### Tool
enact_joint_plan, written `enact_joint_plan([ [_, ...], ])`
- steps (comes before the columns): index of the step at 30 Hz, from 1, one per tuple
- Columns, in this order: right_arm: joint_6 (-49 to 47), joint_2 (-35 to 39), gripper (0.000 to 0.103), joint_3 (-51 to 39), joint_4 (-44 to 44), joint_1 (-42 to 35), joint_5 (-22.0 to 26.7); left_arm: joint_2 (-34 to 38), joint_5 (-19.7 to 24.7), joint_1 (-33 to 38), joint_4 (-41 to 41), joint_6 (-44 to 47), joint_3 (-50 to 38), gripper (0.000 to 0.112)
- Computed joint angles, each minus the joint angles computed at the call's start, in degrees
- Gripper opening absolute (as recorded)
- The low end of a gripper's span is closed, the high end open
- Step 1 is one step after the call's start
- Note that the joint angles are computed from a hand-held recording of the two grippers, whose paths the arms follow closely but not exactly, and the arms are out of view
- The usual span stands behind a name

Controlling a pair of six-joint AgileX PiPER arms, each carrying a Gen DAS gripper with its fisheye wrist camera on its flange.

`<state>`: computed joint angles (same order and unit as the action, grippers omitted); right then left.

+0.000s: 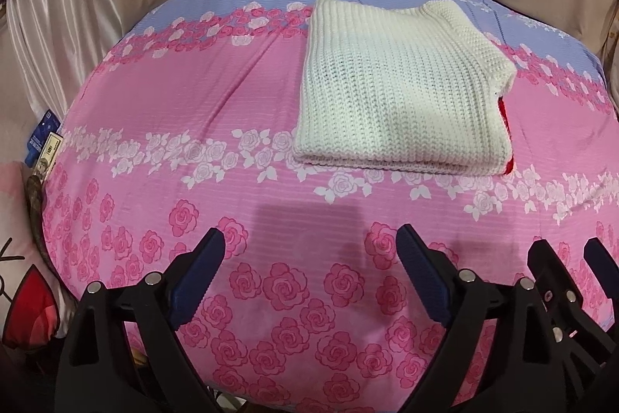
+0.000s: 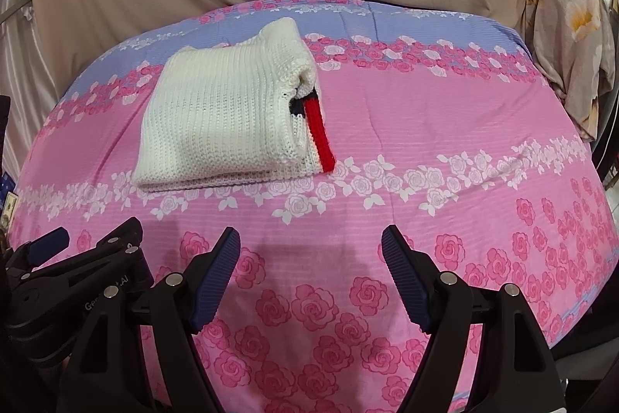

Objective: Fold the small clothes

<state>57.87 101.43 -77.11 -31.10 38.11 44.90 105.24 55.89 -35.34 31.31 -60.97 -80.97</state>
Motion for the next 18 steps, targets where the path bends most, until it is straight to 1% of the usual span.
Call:
enact_joint_plan([
  [15, 0.49, 0.31, 0.074, 0.02, -0.23, 0.26, 0.39, 0.57, -0.92, 0.35, -1.00, 0.81, 0.04, 0.087],
  [18, 0.36, 0.44, 0.074, -0.16, -0.17, 0.30, 0.51, 0.63, -1.15, 0.53, -1.44, 1.01, 0.04, 0.085],
])
